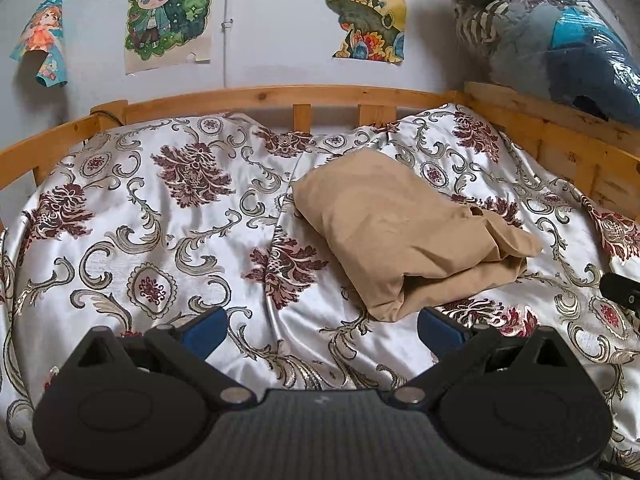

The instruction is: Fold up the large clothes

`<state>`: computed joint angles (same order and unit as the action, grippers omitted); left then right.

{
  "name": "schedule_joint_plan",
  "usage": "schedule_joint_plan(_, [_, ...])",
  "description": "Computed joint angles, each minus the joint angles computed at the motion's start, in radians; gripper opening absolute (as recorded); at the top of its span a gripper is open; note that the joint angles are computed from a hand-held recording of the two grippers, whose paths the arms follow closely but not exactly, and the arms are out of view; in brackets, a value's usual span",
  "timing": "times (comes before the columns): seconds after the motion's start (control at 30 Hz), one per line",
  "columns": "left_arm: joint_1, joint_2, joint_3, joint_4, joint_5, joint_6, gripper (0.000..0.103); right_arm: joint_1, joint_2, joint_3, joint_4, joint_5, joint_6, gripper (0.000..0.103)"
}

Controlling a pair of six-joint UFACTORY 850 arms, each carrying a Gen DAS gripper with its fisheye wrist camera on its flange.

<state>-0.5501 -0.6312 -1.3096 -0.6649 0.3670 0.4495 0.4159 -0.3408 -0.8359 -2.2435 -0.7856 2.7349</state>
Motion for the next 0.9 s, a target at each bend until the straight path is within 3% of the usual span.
schedule_joint_plan(0.9, [0.0,-0.003,-0.005,-0.037,-0.011,0.04,0.102,0.0,0.001,-0.002,-0.009,0.015,0.02,0.102])
